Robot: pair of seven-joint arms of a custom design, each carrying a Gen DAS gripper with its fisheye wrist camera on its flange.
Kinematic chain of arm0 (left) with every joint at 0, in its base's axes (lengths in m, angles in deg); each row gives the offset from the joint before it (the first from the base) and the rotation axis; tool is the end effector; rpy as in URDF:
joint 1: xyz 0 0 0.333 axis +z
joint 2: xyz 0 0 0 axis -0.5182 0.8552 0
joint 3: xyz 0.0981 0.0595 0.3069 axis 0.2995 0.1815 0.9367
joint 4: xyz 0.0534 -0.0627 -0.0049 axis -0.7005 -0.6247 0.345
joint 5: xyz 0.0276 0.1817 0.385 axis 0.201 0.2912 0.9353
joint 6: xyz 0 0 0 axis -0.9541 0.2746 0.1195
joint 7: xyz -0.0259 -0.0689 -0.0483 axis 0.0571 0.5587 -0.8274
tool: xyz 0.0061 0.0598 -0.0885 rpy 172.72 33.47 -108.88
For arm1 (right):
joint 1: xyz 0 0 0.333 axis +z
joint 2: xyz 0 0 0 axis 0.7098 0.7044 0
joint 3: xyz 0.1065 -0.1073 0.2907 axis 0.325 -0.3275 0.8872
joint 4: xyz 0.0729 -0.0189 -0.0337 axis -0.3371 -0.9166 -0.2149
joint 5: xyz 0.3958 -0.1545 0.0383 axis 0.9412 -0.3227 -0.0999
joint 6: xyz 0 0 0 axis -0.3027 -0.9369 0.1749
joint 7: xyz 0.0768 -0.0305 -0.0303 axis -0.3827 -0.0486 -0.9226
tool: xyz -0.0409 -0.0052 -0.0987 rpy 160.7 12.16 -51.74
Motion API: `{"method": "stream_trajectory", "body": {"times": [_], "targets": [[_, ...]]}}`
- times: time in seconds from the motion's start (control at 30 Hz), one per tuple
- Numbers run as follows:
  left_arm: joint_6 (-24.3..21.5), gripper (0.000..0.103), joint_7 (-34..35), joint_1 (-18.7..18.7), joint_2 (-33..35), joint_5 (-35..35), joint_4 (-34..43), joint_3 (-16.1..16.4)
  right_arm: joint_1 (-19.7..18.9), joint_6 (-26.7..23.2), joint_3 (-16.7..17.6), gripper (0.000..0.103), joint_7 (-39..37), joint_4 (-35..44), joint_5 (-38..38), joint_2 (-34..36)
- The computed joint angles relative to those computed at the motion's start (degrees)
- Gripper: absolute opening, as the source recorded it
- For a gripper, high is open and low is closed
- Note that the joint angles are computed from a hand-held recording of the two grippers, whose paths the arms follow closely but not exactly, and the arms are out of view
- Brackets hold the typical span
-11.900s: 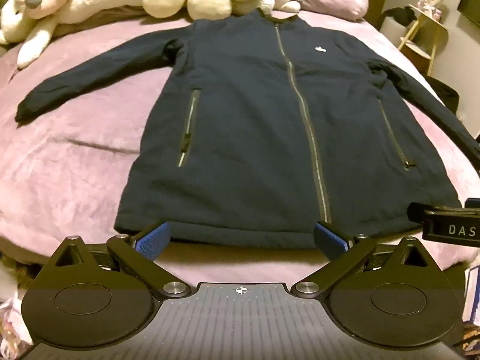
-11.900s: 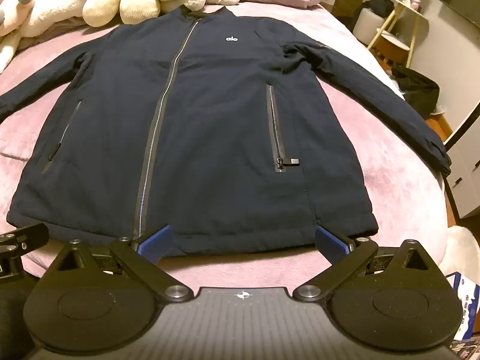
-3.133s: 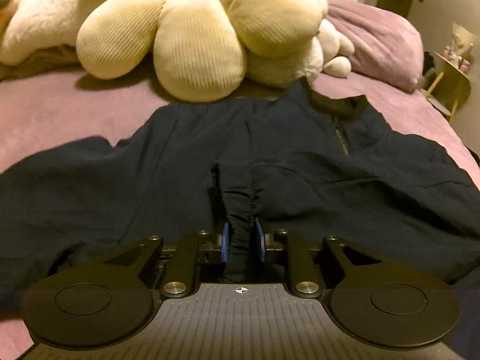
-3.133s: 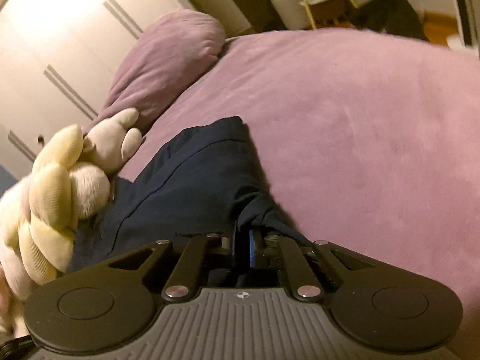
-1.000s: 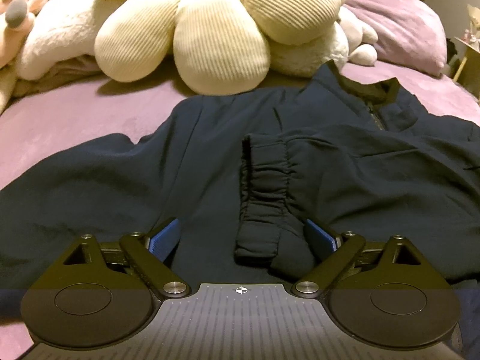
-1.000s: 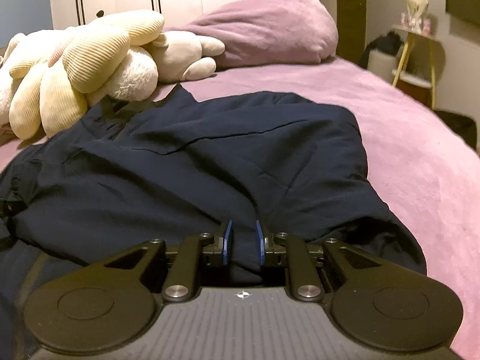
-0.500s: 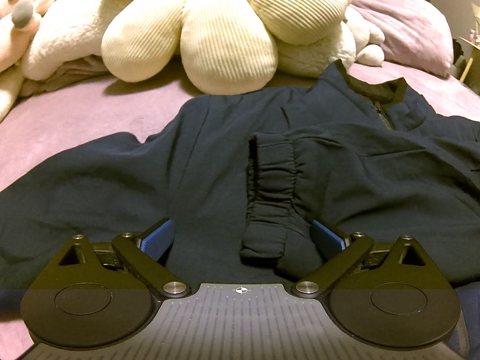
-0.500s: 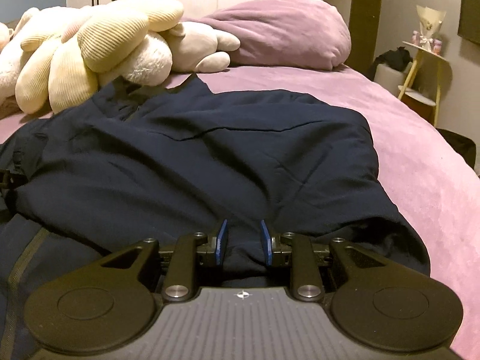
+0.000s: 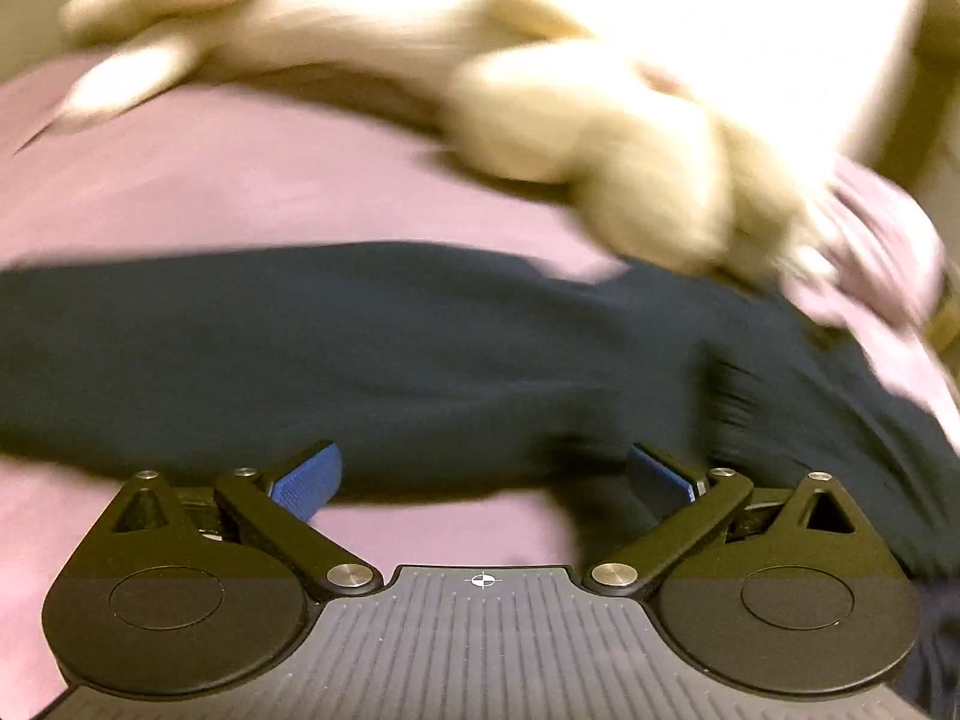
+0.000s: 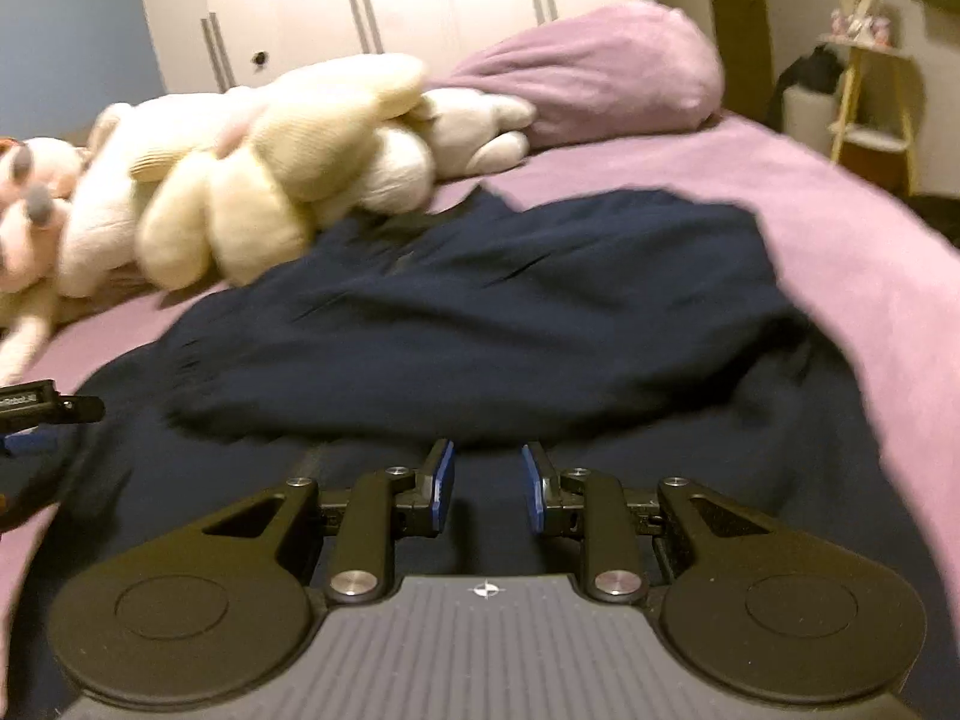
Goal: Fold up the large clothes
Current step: 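Move the left tool to the other sleeve and grasp its cuff, then fold the held sleeve across the jacket body and open the left tool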
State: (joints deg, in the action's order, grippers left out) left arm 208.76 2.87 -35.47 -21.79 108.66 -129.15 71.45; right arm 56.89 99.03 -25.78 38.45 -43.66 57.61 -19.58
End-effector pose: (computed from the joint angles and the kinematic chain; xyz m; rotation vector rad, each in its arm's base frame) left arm 0.5860 -0.1640 0.4825 -2.1898 1.1459 -0.8315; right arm 0.6466 0.1105 0.4802 -1.6331 1.5824 -0.5308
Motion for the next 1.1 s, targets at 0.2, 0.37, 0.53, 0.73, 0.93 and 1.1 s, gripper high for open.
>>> {"method": "stream_trajectory", "body": {"times": [0.2, 0.37, 0.53, 0.73, 0.93, 1.1], "targets": [[2.3, 0.098, -22.8, 8.7, -13.2, 3.8, -16.6, 1.9, 1.5, -1.9, 2.0, 0.017, 0.1, -3.1, 4.3, -2.3], [8.7, 0.062, -35.3, 16.4, -15.6, 11.2, -20.8, 1.5, 3.5, -3.3, 2.4, 0.015, 1.1, 0.1, 1.9, -0.3], [14.5, 0.02, -44.9, 20.7, -13.8, 15.8, -20.3, 2.0, 5.3, -2.5, 3.4, 0.015, 1.3, 2.9, 1.1, 2.2], [13.5, 0.011, -38.0, 20.3, -16.6, 17.3, -19.3, 1.3, 8.3, -1.7, 1.8, 0.015, 6.0, 2.9, -3.5, 3.8], [18.2, 0.011, -23.5, 15.2, -10.1, 18.9, -5.2, -1.2, 5.9, -2.4, 4.1, 0.015, 1.7, 2.4, 0.4, 2.9], [19.8, 0.012, 9.2, 4.6, 5.1, -2.8, 9.4, -2.8, 4.7, -0.8, 4.7, 0.016, 0.2, 1.1, 5.6, 1.2]]}}
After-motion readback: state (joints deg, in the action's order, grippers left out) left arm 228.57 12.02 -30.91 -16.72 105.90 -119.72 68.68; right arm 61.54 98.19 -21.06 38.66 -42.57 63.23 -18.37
